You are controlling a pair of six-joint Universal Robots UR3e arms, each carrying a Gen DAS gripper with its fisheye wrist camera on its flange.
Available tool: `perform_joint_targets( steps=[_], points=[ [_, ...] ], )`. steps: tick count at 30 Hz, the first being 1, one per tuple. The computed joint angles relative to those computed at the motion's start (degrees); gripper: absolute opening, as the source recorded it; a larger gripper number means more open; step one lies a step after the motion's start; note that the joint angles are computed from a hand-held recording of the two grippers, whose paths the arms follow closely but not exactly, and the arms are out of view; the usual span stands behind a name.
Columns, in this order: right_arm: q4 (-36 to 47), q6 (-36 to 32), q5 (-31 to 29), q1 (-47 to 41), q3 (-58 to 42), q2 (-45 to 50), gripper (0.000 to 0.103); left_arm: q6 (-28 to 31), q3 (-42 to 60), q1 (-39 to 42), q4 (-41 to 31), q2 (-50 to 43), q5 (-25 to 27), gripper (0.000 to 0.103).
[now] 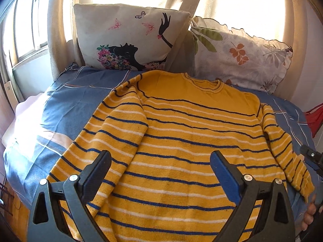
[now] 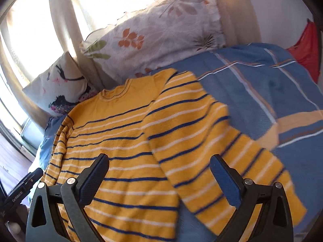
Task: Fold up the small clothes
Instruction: 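Grasp the sweater's sleeve cuff with the right tool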
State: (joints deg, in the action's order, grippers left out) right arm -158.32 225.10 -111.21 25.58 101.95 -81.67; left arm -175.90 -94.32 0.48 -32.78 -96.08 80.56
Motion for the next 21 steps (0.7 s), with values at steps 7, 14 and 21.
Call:
perform_joint_targets(
  steps=[7,14,21],
  points=[
    [19.45,10.48,-9.87,0.74,13.97,-18.71,0.102,0.12,-0.84,-0.28,0.45,-1.12,-2.18,0.098],
    [19.49,15.15,-10.48,1.35,18.61,-18.29,0.094,-0.05,-1.25,0.36,-0.25,-0.63,-2.73,0.098],
    [20.01,7.49,-10.51,0.02,14.85,-21.16,0.016,0.75,-1.12,2.25,0.04,0.78,-2.09,0.098]
  ],
)
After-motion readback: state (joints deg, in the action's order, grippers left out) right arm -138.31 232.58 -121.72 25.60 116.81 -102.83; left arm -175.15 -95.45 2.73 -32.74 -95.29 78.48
